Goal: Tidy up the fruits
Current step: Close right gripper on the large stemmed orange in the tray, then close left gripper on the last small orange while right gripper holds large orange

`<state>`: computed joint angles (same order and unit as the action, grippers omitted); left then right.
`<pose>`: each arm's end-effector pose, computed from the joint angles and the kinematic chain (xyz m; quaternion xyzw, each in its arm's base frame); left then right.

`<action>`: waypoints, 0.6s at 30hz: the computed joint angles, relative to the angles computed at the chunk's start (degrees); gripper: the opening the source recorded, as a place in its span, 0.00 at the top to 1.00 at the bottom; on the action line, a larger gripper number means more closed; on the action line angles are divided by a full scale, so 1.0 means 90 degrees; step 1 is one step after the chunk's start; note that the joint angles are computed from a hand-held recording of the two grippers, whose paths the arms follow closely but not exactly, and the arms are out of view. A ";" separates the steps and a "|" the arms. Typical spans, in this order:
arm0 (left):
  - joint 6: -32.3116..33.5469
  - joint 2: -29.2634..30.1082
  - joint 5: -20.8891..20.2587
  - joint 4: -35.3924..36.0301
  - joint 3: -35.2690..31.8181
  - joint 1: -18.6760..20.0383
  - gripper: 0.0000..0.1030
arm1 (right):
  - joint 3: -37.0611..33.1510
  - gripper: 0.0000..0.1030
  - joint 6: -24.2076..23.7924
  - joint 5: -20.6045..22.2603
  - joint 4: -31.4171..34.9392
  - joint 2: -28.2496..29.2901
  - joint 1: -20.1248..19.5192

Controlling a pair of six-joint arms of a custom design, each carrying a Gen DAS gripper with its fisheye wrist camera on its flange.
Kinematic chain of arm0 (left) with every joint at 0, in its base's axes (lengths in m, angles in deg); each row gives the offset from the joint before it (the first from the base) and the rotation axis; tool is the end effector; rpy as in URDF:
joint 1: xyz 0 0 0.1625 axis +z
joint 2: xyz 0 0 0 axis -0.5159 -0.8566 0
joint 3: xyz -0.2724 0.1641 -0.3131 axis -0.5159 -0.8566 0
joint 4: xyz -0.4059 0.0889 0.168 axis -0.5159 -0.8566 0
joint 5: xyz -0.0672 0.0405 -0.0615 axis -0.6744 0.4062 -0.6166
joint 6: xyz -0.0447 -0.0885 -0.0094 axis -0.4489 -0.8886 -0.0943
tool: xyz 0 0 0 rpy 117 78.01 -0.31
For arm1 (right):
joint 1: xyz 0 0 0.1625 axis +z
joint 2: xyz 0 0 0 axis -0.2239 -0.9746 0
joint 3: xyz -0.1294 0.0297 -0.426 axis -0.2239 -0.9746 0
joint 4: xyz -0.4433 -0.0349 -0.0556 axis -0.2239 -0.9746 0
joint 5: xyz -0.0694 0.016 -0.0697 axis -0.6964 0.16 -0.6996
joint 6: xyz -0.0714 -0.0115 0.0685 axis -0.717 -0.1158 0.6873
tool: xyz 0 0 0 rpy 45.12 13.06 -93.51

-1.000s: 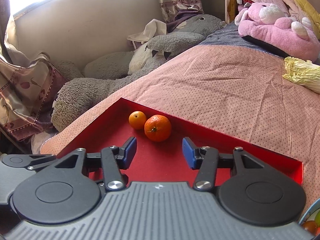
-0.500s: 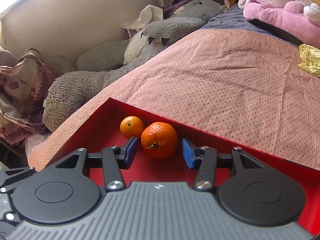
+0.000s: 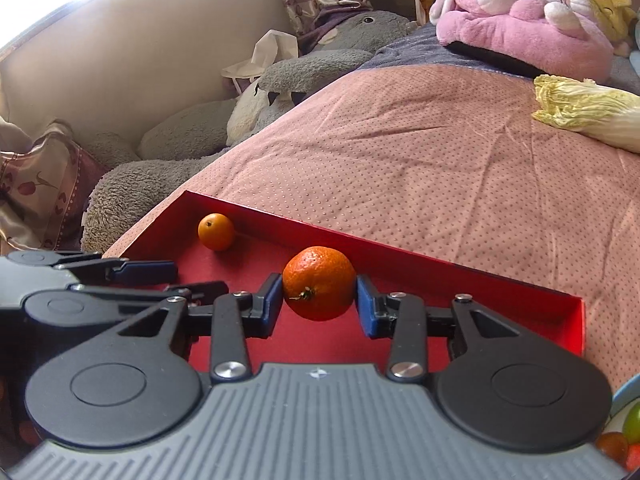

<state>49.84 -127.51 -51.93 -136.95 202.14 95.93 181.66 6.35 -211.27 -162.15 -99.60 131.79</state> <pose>-0.0225 -0.4831 0.2337 0.3269 0.8849 -0.2088 0.2577 0.3046 -0.4280 -0.0603 0.0694 -0.8783 0.3766 0.2862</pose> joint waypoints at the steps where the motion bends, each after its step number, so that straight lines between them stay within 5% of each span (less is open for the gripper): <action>1: -0.0037 0.0037 -0.0070 0.0062 -0.0060 0.0021 0.48 | 0.0108 0.56 0.0051 -0.0022 -0.0057 -0.0044 0.0027; 14: 0.0009 0.0728 0.0291 -0.0824 -0.0294 -0.0005 0.50 | 0.1105 0.56 0.0772 -0.0136 -0.0637 -0.0376 0.0609; 18: 0.0077 0.0826 0.0560 -0.1177 -0.0197 -0.0092 0.66 | 0.1256 0.56 0.0953 -0.0218 -0.0657 -0.0390 0.0709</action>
<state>50.53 -120.08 -46.89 -147.54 200.37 95.11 192.96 14.92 -213.23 -168.06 -103.11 138.17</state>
